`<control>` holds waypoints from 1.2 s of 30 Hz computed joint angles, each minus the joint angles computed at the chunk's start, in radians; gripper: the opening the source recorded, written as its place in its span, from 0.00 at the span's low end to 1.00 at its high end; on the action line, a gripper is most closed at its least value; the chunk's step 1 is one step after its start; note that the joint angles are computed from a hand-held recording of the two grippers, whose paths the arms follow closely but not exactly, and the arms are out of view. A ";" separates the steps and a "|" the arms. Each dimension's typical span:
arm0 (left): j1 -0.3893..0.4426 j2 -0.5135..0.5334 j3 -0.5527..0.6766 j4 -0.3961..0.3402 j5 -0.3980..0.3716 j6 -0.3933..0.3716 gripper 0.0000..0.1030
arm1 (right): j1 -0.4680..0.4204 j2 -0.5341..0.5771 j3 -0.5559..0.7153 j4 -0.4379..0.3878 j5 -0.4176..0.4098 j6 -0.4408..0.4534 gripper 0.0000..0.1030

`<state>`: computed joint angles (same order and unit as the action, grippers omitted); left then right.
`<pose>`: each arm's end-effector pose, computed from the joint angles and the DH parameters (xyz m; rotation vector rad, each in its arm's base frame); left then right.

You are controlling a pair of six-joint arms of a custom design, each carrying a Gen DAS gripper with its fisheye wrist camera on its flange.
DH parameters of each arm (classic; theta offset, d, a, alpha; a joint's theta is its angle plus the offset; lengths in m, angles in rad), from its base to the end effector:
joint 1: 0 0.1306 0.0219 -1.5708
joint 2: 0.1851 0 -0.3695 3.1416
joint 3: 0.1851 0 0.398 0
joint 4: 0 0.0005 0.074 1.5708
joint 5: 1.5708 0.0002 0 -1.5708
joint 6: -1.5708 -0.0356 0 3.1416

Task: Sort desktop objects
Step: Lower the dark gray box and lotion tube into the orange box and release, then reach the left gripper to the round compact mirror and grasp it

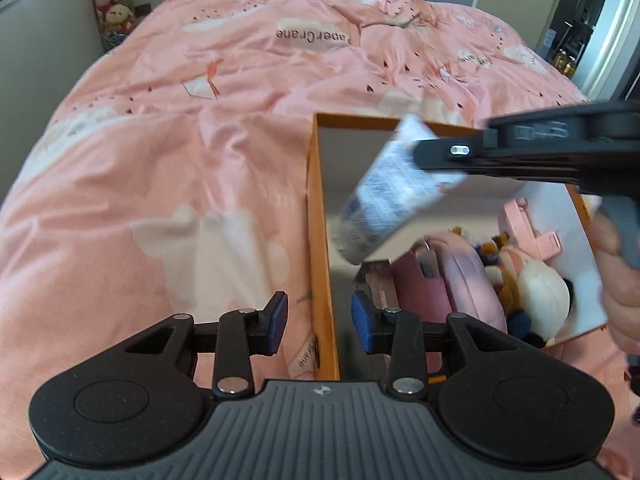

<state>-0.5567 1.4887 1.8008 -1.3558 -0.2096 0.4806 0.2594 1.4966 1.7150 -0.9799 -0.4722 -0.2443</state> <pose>0.4224 -0.2548 0.5262 0.0250 2.5818 -0.1095 0.5060 0.1505 0.5110 -0.2601 2.3505 0.7991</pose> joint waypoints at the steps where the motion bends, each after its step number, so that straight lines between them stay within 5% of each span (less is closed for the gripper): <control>1: 0.002 -0.007 -0.013 0.009 0.010 -0.002 0.32 | 0.012 0.008 0.004 -0.007 0.015 0.005 0.03; 9: 0.042 -0.022 -0.060 0.078 0.125 -0.028 0.20 | 0.076 0.089 0.112 -0.173 0.087 0.033 0.06; 15: 0.047 -0.025 -0.077 0.107 0.131 -0.048 0.20 | 0.087 0.158 0.196 -0.274 0.066 0.000 0.09; 24: 0.050 -0.063 -0.113 0.124 0.127 -0.035 0.20 | 0.107 0.141 0.161 -0.248 0.067 -0.016 0.14; 29: 0.037 -0.066 -0.094 0.115 0.100 -0.041 0.20 | 0.094 0.124 0.169 -0.282 0.079 0.050 0.15; 36: -0.022 -0.126 -0.132 0.132 0.003 0.021 0.20 | 0.071 -0.124 -0.094 -0.063 0.108 0.039 0.19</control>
<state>-0.5788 1.3628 1.6685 -1.2235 -0.2065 0.5020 0.3304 1.3730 1.6209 -1.0429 -0.3642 -0.2049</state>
